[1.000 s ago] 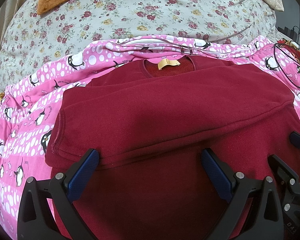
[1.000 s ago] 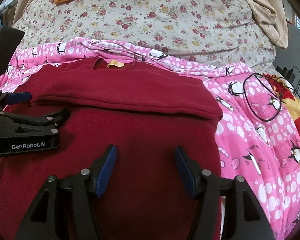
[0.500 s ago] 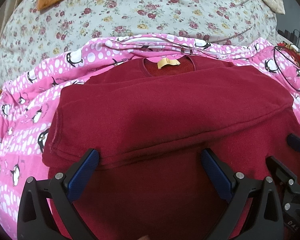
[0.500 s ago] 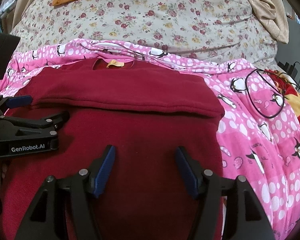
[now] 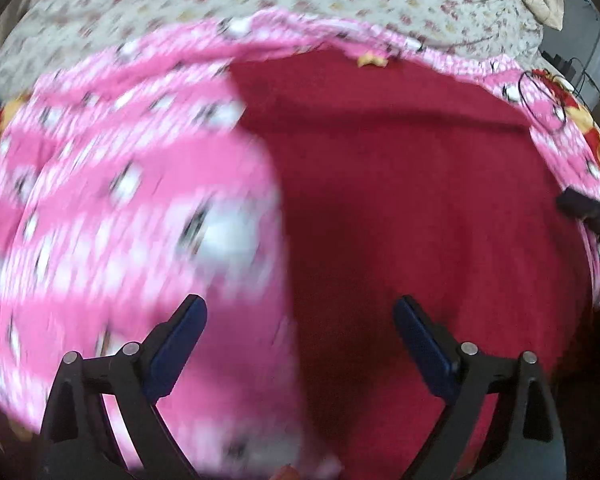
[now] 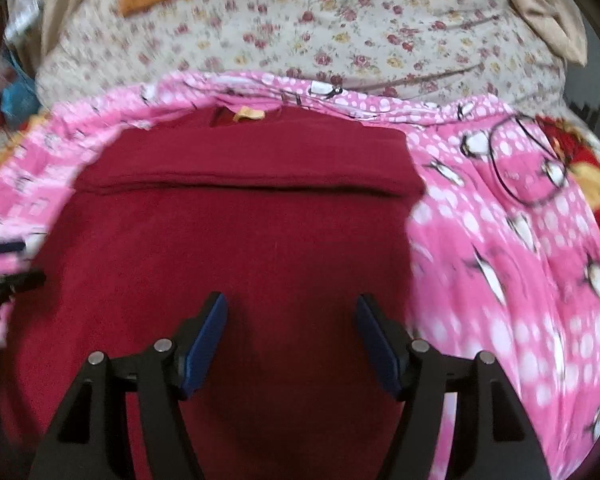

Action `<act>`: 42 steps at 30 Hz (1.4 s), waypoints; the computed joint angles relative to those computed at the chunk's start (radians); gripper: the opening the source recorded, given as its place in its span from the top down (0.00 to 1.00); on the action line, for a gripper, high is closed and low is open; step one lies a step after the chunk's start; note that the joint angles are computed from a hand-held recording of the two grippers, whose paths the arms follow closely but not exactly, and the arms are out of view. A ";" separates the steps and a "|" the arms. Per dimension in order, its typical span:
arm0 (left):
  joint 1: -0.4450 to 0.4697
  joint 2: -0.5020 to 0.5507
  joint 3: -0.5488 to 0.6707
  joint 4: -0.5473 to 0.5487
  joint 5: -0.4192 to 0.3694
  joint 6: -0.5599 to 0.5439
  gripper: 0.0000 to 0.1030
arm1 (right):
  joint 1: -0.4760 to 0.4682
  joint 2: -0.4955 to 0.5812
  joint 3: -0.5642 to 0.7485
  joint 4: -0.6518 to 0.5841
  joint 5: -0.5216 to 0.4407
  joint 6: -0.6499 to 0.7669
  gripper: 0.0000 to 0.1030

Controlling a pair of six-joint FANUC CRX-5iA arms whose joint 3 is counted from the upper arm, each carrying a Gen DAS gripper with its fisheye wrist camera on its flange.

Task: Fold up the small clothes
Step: 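Grasp the dark red sweater's side edge with both grippers and lift it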

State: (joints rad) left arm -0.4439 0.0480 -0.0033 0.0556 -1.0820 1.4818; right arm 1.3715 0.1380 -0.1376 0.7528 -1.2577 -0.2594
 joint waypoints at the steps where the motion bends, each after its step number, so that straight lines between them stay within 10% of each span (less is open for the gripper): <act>1: 0.010 -0.042 -0.051 0.013 -0.003 0.001 0.20 | 0.037 -0.038 -0.051 0.029 0.009 -0.059 0.31; 9: 0.005 -0.202 -0.371 0.237 0.096 0.000 0.22 | 0.256 -0.147 -0.223 0.003 -0.010 -0.323 0.30; 21: 0.005 -0.273 -0.455 0.249 0.230 0.034 0.59 | 0.293 -0.168 -0.274 -0.017 0.129 -0.393 0.28; 24: 0.000 -0.282 -0.470 0.284 0.249 -0.014 0.74 | 0.287 -0.153 -0.256 -0.037 0.123 -0.364 0.34; 26: -0.005 -0.275 -0.466 0.283 0.249 -0.023 0.88 | 0.291 -0.170 -0.283 -0.015 0.134 -0.415 0.60; 29: 0.019 -0.280 -0.485 0.318 0.248 -0.051 0.88 | 0.286 -0.223 -0.361 0.042 0.223 -0.522 0.89; 34: 0.059 -0.299 -0.543 0.424 0.255 -0.117 0.83 | 0.282 -0.211 -0.353 0.042 0.246 -0.502 0.86; 39: 0.077 -0.302 -0.613 0.611 0.269 -0.250 0.51 | 0.262 -0.224 -0.388 0.049 0.326 -0.536 0.82; 42: 0.069 -0.309 -0.571 0.519 0.257 -0.174 0.91 | 0.265 -0.228 -0.397 0.093 0.339 -0.544 0.88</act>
State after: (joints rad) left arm -0.3744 -0.2608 -0.5746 0.5744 -0.8245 1.3079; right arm 1.6366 -0.0898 -0.5343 0.8462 -0.9187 -0.8031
